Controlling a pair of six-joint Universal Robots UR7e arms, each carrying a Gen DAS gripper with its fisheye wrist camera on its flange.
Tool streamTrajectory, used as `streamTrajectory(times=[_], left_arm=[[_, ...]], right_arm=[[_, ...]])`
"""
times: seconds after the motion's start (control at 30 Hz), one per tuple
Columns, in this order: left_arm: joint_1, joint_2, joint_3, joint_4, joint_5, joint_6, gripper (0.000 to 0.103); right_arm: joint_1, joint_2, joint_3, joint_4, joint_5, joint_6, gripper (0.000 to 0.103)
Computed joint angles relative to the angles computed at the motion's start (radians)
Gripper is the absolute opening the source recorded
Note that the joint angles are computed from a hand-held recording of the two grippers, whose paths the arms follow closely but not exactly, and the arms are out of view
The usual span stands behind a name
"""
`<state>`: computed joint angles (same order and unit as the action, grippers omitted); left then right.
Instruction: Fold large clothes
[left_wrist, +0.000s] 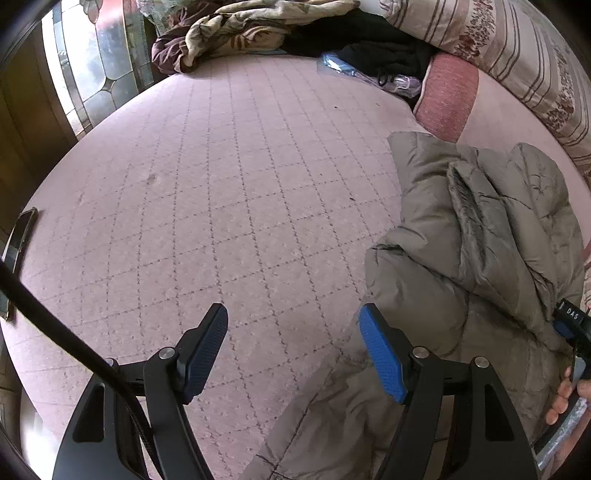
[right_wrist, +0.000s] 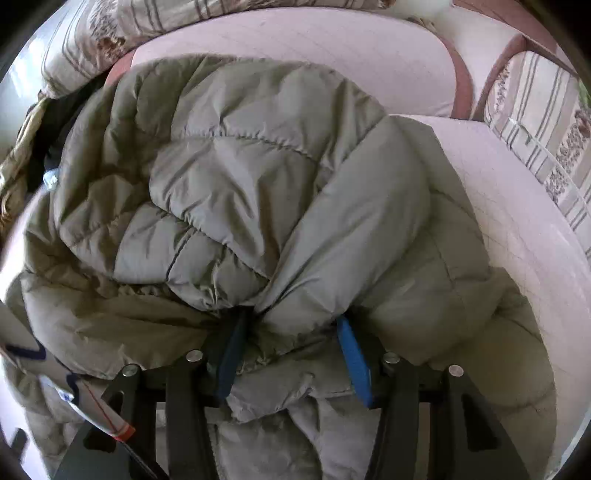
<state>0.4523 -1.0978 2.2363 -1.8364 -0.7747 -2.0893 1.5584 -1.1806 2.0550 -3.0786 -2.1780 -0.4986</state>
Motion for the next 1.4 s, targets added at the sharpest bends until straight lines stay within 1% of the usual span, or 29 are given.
streamTrajectory(times=[0.07,0.1,0.13,0.17,0.2,0.23,0.3,0.37,0.43,0.5,0.53,0.57,0.6,0.63,0.67,0.7,0.77,0.87,0.9,0.97,1.0,1.03,1.07,1.1,1.2,1.27,1.3,1.37,1.4], left_arm=[[-0.001,-0.008,0.009,-0.008,-0.003,-0.003,0.073],[-0.001,-0.013,0.014,-0.015,-0.004,-0.004,0.073],[-0.001,-0.015,0.016,-0.016,-0.004,-0.004,0.073],[-0.002,-0.018,0.017,-0.016,-0.004,-0.006,0.073],[-0.003,-0.020,0.019,-0.015,-0.003,-0.007,0.073],[-0.004,-0.020,0.019,-0.016,-0.002,-0.007,0.073],[-0.005,-0.021,0.020,-0.018,-0.002,-0.007,0.073],[-0.003,-0.025,0.025,-0.027,-0.005,0.001,0.073],[-0.004,-0.029,0.029,-0.026,-0.006,-0.003,0.073],[-0.008,-0.036,0.031,-0.010,-0.006,-0.021,0.073],[-0.008,-0.036,0.031,-0.006,-0.006,-0.025,0.073],[-0.007,-0.037,0.030,-0.001,-0.006,-0.029,0.073],[-0.005,-0.040,0.032,-0.003,-0.008,-0.029,0.073],[-0.005,-0.043,0.035,-0.010,-0.009,-0.025,0.073],[-0.003,-0.047,0.040,-0.021,-0.010,-0.019,0.073],[-0.004,-0.050,0.043,-0.029,-0.011,-0.015,0.073],[-0.006,-0.058,0.049,-0.036,-0.008,-0.016,0.073],[-0.008,-0.068,0.058,-0.047,-0.007,-0.021,0.073],[-0.008,-0.074,0.064,-0.057,-0.010,-0.022,0.073],[-0.010,-0.084,0.073,-0.064,-0.015,-0.025,0.073],[-0.009,-0.085,0.075,-0.062,-0.016,-0.029,0.073],[-0.009,-0.085,0.075,-0.058,-0.016,-0.032,0.073],[-0.010,-0.085,0.074,-0.052,-0.018,-0.037,0.073],[-0.010,-0.084,0.073,-0.046,-0.017,-0.040,0.073],[-0.001,-0.074,0.062,-0.034,-0.017,-0.037,0.073],[0.006,-0.068,0.057,-0.035,-0.018,-0.028,0.073],[0.009,-0.064,0.053,-0.035,-0.019,-0.021,0.073],[0.011,-0.062,0.050,-0.033,-0.021,-0.013,0.073],[0.008,-0.061,0.049,-0.030,-0.022,-0.015,0.073]], right_arm=[[0.037,0.011,-0.002,-0.036,-0.067,-0.046,0.055],[0.052,0.014,0.005,-0.078,-0.081,-0.066,0.054],[0.076,-0.004,0.031,-0.163,-0.071,-0.100,0.053],[0.089,-0.012,0.050,-0.223,-0.054,-0.123,0.054],[0.111,-0.034,0.079,-0.276,-0.022,-0.157,0.054],[0.125,-0.043,0.093,-0.287,-0.005,-0.175,0.054],[0.151,-0.065,0.122,-0.270,0.030,-0.192,0.054],[0.177,-0.067,0.152,-0.234,0.059,-0.183,0.054],[0.195,-0.037,0.164,-0.168,0.081,-0.163,0.053],[0.211,0.021,0.159,-0.139,0.061,-0.149,0.055],[0.220,0.075,0.148,-0.127,0.012,-0.151,0.055],[0.233,0.115,0.141,-0.157,-0.029,-0.164,0.055],[0.242,0.159,0.140,-0.229,-0.065,-0.205,0.055],[0.252,0.178,0.140,-0.279,-0.076,-0.237,0.055],[0.257,0.173,0.143,-0.286,-0.073,-0.239,0.055],[0.261,0.154,0.147,-0.268,-0.060,-0.224,0.054],[0.260,0.068,0.185,-0.249,0.036,-0.196,0.053],[0.263,0.003,0.231,-0.262,0.095,-0.231,0.052],[0.263,-0.013,0.246,-0.257,0.109,-0.239,0.048],[0.264,-0.011,0.250,-0.198,0.112,-0.217,0.041],[0.264,0.032,0.221,-0.158,0.103,-0.194,0.032],[0.261,0.062,0.200,-0.115,0.081,-0.169,0.028],[0.263,0.091,0.188,-0.102,0.063,-0.143,0.028],[0.260,0.130,0.169,-0.117,0.046,-0.116,0.028],[0.277,0.195,0.130,-0.174,0.016,-0.090,0.028],[0.286,0.208,0.118,-0.174,-0.006,-0.094,0.027],[0.288,0.192,0.116,-0.148,-0.004,-0.086,0.027],[0.280,0.135,0.125,-0.080,0.036,-0.053,0.037],[0.271,0.112,0.126,-0.053,0.059,-0.038,0.050]])
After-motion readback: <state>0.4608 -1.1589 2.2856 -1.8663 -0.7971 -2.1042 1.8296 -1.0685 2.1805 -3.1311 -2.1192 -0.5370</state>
